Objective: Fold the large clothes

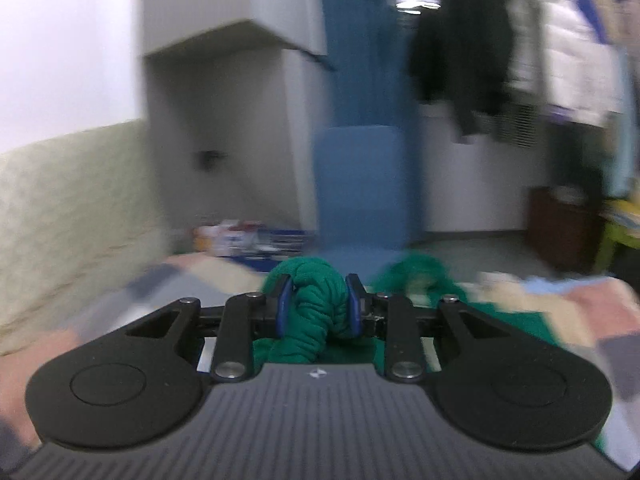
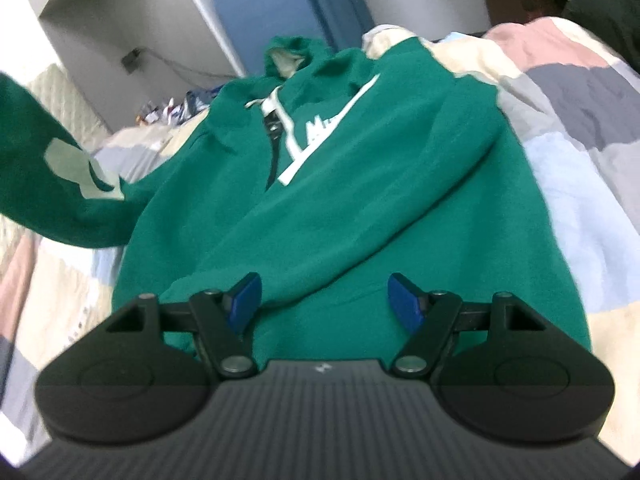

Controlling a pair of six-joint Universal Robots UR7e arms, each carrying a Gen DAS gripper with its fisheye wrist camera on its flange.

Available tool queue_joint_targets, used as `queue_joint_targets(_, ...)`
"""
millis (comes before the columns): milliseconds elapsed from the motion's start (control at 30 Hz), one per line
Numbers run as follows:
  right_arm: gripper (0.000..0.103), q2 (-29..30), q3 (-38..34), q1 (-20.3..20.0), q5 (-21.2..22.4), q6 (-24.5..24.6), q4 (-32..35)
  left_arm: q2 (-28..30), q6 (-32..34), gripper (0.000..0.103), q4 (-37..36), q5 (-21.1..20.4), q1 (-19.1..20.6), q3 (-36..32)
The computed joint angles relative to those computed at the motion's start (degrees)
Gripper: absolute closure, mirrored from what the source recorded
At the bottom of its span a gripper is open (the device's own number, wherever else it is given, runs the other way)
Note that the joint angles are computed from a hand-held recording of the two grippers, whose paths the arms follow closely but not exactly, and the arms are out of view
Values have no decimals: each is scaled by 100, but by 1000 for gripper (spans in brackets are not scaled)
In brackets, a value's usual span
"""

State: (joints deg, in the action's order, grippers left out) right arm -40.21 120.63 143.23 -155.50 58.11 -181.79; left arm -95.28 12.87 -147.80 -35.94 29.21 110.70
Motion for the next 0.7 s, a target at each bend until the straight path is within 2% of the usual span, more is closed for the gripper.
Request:
queue_joint_targets(33, 31, -33, 50, -8, -28, 12, -64, 46, -218, 71, 179, -254, -41, 51)
queue_joint_targets(100, 31, -60, 136, -57, -141, -262, -325, 176, -603, 71, 500, -608, -114, 173)
queue_joint_targets(167, 31, -216, 258, -142, -226, -187, -94, 305, -987, 71, 669, -1058, -98, 266)
queue_joint_targets(233, 31, -304, 430, -226, -221, -171, -308, 458, -1282, 71, 708, -1493, -19, 350)
queue_joint_targets(333, 31, -428, 639, -312, -135, 64, -495, 670, -1235, 71, 525, -1747, 103, 576)
queue_joint_targets(467, 31, -477, 730, -316, -195, 86, -630, 771, -1358, 67, 563, -2189, 356, 697)
queue_joint_targets(500, 31, -491, 759, -320, -196, 61, -698, 804, -1326, 62, 625, -2339, 478, 661)
queue_joint_targets(600, 31, -570, 845, -302, -260, 157, -786, 591, -1072, 33, 695, -2751, 806, 790)
queue_joint_targets(633, 31, -592, 856, -282, -312, 226, -728, 512, -953, 28, 757, -2861, 877, 804)
queue_joint_targets(700, 31, -641, 888, -263, -427, 313, -580, 383, -878, 23, 959, -3060, 1022, 797)
